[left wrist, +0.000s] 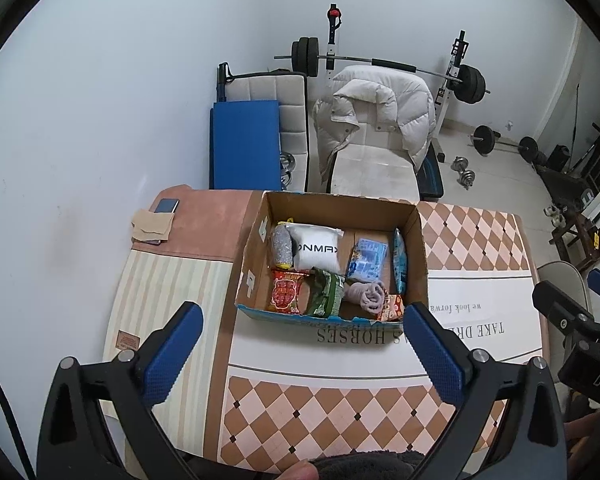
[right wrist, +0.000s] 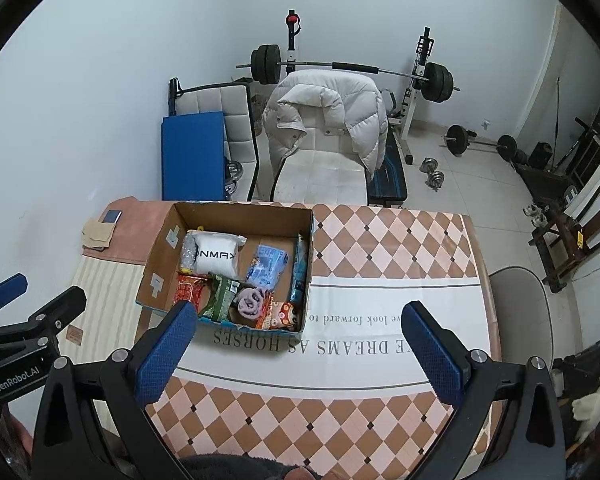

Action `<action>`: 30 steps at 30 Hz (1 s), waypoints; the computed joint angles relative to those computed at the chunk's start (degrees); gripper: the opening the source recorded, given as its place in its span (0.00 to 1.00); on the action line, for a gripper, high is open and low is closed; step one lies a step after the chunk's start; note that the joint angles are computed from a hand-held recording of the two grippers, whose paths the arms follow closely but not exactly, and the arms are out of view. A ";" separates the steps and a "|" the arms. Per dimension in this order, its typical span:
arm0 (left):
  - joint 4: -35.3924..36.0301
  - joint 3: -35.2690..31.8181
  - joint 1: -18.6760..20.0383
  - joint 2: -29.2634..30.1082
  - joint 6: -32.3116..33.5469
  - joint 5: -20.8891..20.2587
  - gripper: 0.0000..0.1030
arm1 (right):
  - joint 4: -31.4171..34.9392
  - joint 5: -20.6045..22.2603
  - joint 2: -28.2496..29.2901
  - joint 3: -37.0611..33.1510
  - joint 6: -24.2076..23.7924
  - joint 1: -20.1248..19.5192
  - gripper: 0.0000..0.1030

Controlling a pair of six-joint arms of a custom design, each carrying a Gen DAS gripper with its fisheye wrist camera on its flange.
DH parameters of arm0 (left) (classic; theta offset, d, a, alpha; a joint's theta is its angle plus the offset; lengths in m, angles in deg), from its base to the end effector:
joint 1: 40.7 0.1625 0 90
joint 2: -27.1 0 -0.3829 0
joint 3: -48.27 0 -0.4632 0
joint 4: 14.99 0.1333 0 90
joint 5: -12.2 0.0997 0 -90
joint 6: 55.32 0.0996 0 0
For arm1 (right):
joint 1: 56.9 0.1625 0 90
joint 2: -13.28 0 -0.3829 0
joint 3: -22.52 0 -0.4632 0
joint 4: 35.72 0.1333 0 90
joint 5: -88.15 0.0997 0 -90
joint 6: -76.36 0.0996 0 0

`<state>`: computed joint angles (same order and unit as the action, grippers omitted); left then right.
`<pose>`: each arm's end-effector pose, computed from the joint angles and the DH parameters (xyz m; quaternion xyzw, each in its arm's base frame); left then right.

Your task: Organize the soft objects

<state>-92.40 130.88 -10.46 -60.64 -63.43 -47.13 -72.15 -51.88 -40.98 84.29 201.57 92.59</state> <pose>-0.3947 -0.4432 0.4886 0.4347 0.8587 -0.0953 0.2540 0.6105 -0.2937 0.2945 -0.2430 -0.7722 0.3828 0.4452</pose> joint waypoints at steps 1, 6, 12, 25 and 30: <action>-0.01 0.03 0.07 0.02 -0.17 0.01 1.00 | -0.28 0.04 -0.20 0.36 -0.04 -0.12 1.00; -0.02 -0.01 0.24 0.12 -0.35 0.03 1.00 | -1.50 0.33 -0.94 1.65 -0.20 -0.38 1.00; -0.31 0.12 0.35 0.14 -0.08 0.12 1.00 | -1.64 0.42 -1.13 1.97 -0.18 -0.36 1.00; -0.38 0.23 0.31 0.24 0.31 0.21 1.00 | -2.54 0.35 -1.36 2.56 -0.31 -0.33 1.00; -0.27 0.21 0.27 0.24 0.07 0.24 1.00 | -2.72 0.39 -1.46 2.71 -0.62 -0.35 1.00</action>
<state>-92.67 131.09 -10.19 -60.40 -63.37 -46.89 -74.88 -51.49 -42.44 87.00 200.95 92.23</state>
